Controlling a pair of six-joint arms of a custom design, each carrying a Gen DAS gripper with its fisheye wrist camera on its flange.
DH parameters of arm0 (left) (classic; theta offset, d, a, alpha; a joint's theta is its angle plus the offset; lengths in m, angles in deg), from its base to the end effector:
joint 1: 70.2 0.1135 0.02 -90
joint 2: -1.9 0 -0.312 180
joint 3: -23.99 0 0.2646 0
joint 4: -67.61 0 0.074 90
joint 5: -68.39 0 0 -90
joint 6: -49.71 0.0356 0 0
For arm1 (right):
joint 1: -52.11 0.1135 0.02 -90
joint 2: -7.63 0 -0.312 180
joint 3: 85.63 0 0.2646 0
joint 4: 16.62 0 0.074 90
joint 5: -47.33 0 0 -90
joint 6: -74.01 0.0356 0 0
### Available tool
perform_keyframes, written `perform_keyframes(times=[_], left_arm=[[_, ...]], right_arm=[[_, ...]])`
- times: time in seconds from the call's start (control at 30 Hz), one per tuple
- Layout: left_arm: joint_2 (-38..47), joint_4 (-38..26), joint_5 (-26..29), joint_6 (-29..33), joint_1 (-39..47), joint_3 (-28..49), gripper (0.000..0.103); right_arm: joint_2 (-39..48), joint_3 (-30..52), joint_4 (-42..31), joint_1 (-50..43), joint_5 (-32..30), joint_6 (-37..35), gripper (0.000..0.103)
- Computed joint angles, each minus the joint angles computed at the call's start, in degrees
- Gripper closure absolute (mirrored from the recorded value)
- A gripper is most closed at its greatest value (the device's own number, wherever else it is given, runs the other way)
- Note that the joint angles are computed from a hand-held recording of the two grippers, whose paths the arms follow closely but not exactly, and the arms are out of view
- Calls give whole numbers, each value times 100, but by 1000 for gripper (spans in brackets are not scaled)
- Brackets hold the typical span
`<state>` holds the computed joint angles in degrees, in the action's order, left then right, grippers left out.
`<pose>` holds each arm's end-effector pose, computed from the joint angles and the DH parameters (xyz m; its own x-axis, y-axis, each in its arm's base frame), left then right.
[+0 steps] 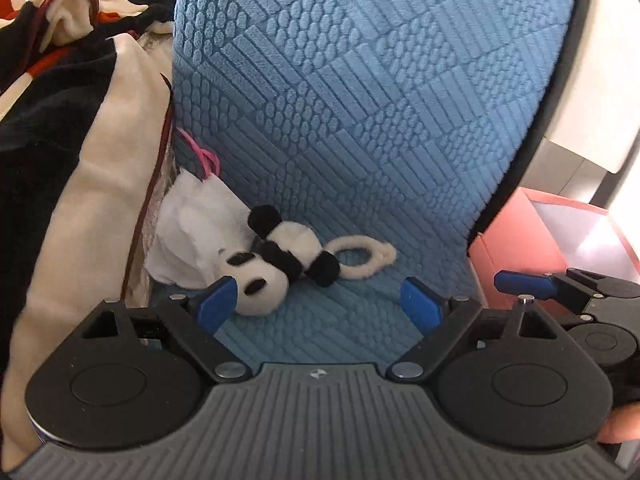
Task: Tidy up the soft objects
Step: 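Grasp the panda plush with left tool while right tool grasps the white ring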
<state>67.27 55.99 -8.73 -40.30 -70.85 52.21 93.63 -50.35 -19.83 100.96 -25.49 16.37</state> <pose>0.1724 -0.0099 0.1556 -0.7520 0.0084 -0.6591 0.1578 0.9731 -0.1678 0.1588 0.1658 0.1326 -0.7731 -0.1075 -0.6251 -0.2263 0.9674 0.1135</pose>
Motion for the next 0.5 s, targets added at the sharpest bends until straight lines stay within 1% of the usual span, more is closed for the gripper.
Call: perform_keyframes(times=[0.13,0.23,0.33,0.5], left_arm=[[1185,329,-91,9,96,404,12],[1866,466,-348,58,37,728,12],[2277,542,-463,197,76,970,12],[2817,408,-368,417,351,1403,12]], right_arm=[[555,187,528,-313,-379,-320,19],[1076,436,726,-458,-449,-628,20],[1494,628,917,-616,-562,-898,20],[1989,802,1306,-778,-742,-1270,20]])
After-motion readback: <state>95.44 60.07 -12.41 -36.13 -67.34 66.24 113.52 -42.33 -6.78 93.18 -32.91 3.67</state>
